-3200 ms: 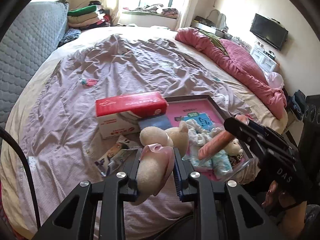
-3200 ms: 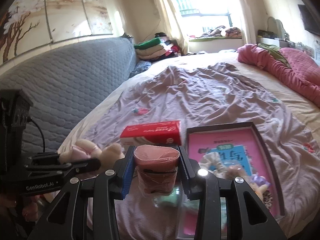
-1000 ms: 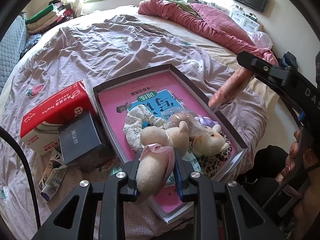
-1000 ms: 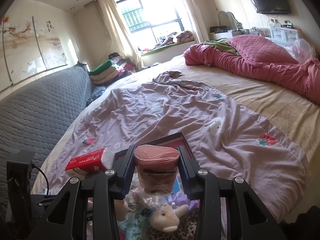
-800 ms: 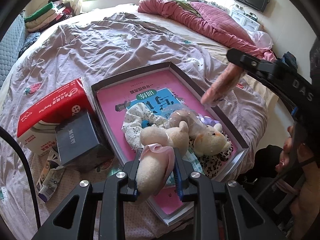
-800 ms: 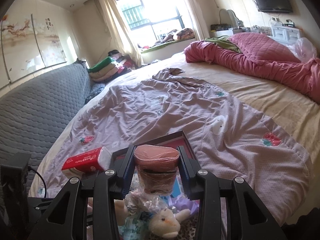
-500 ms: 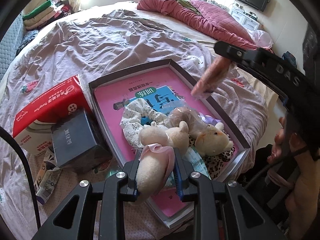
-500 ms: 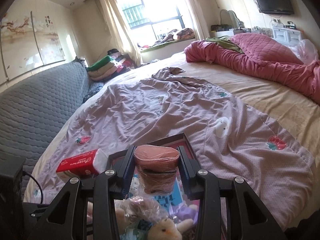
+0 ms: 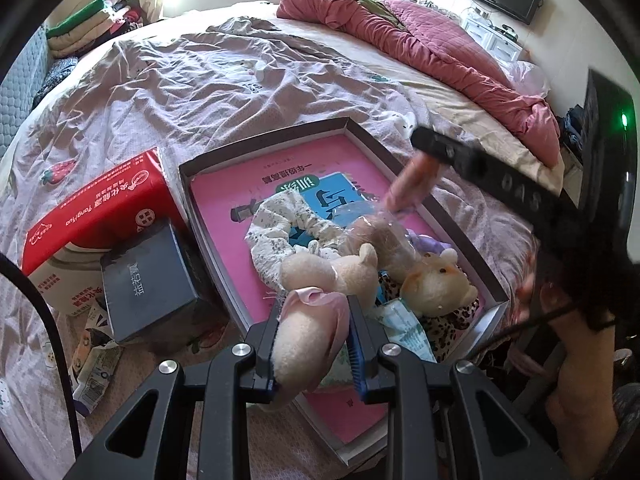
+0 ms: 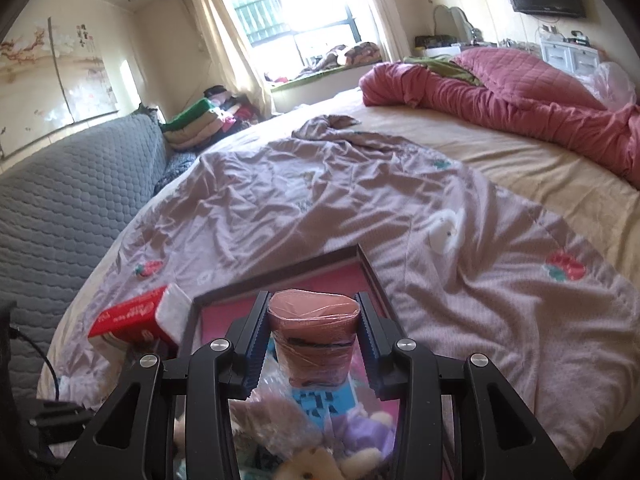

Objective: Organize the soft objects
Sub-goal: 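Lower the pink cup into the tray and open the right gripper while the left holds the bunny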

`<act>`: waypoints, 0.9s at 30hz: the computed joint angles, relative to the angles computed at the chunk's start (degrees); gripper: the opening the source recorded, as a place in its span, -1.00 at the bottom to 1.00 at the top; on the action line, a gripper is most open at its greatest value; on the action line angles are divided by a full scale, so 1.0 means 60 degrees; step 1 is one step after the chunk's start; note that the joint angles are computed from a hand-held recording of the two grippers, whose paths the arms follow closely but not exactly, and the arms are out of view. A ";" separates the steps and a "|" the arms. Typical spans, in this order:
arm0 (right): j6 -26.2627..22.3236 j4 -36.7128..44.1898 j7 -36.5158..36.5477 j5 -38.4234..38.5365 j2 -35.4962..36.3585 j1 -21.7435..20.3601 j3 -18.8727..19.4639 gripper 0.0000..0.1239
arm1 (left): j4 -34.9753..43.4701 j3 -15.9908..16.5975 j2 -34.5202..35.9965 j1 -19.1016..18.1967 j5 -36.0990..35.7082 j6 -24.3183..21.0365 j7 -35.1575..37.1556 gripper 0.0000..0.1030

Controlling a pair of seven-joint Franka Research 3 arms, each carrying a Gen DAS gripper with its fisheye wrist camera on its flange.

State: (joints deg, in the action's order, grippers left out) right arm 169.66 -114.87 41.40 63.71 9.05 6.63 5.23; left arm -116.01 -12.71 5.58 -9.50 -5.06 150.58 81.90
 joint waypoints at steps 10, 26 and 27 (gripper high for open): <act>-0.0151 -0.0904 -0.0588 0.0609 -0.0466 0.0000 -0.0103 -0.31 | 0.0011 -0.0030 0.0117 0.0042 -0.0105 -0.0029 0.0032 -0.46; -0.0554 -0.1863 -0.0312 0.0160 -0.1029 0.0185 -0.0534 -0.30 | -0.0090 -0.0006 -0.0029 0.0048 -0.0209 0.0001 -0.0034 -0.46; -0.0552 -0.1896 -0.0304 0.0132 -0.1072 0.0198 -0.0546 -0.30 | -0.0073 0.0002 -0.0027 0.0043 -0.0179 -0.0004 -0.0054 -0.46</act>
